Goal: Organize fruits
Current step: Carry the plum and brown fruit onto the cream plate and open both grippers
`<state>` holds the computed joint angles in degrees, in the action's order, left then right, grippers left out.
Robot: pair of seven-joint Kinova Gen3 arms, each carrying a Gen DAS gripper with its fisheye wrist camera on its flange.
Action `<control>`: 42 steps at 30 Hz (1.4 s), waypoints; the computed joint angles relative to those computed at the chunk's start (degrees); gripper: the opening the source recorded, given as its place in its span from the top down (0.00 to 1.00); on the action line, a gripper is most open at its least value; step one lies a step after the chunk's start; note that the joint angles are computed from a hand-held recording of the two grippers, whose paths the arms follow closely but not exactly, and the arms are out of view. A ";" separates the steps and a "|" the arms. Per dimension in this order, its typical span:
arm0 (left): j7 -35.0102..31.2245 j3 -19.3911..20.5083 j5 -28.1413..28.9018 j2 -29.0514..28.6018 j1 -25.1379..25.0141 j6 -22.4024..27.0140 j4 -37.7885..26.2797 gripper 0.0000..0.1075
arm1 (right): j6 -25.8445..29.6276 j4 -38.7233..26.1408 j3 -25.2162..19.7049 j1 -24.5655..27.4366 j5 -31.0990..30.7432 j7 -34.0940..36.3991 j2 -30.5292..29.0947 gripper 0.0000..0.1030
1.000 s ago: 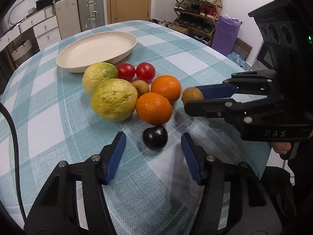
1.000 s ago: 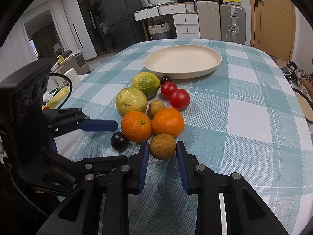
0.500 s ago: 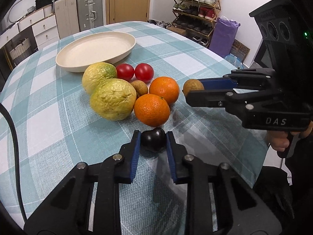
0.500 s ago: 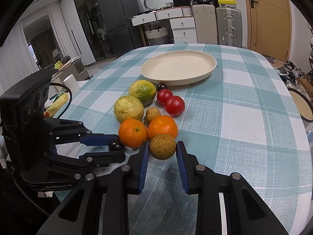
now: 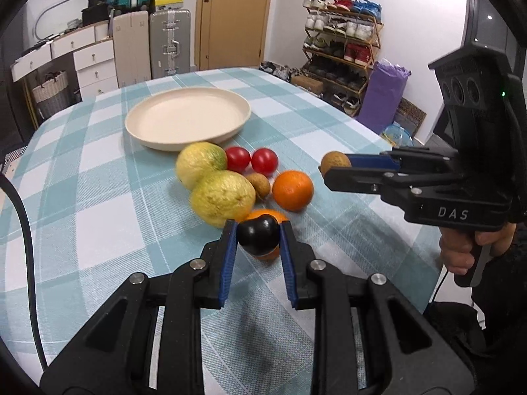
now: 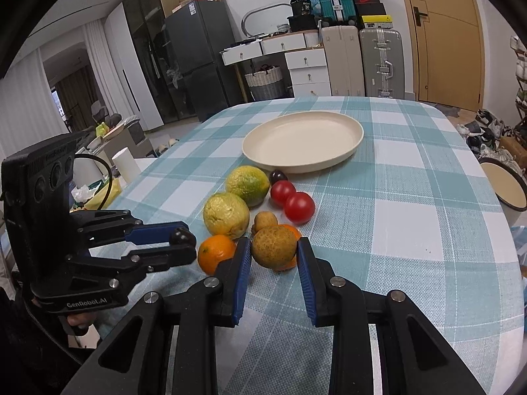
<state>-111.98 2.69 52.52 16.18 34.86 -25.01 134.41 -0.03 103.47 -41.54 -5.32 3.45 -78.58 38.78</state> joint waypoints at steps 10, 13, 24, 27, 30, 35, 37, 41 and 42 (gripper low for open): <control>-4.99 0.91 5.28 -3.02 -1.53 -3.60 0.15 0.79 | -0.44 -1.75 1.45 -1.80 -0.30 -1.45 -0.96 0.72; -5.96 1.38 6.20 -3.50 -2.60 -4.20 -0.26 0.79 | -0.38 -2.62 1.15 -1.69 -0.08 -1.70 -0.88 0.72; -8.21 1.48 8.10 -3.01 -6.97 -4.64 -3.11 0.79 | 2.54 -7.89 1.73 -2.73 -1.04 -1.16 0.71 0.72; -9.06 0.90 8.39 -2.62 -7.83 -3.90 -4.30 0.79 | 4.24 -9.99 1.99 -3.13 -2.18 0.28 1.30 0.72; -10.20 0.54 8.92 -2.01 -8.25 -3.60 -5.51 0.79 | 5.39 -11.58 2.53 -3.68 -3.67 2.07 1.64 0.72; -11.84 -0.32 9.33 -0.94 -9.46 -1.90 -7.54 0.79 | 7.92 -15.12 3.33 -4.62 -6.48 5.27 2.83 0.72; -11.39 -0.65 8.54 -0.57 -10.06 -1.33 -8.06 0.79 | 8.59 -16.31 3.68 -4.96 -7.70 6.62 3.30 0.72; -10.91 -1.70 7.14 0.27 -10.89 0.10 -9.20 0.79 | 9.48 -18.54 4.96 -6.14 -10.03 8.40 4.13 0.72; -10.58 -1.90 6.55 0.47 -11.11 0.46 -9.40 0.79 | 9.77 -19.15 5.49 -6.55 -10.60 8.66 4.34 0.72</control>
<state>-122.56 0.79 59.07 16.65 23.74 -24.56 125.01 9.74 84.32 -36.05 -11.87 -7.15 -69.92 43.13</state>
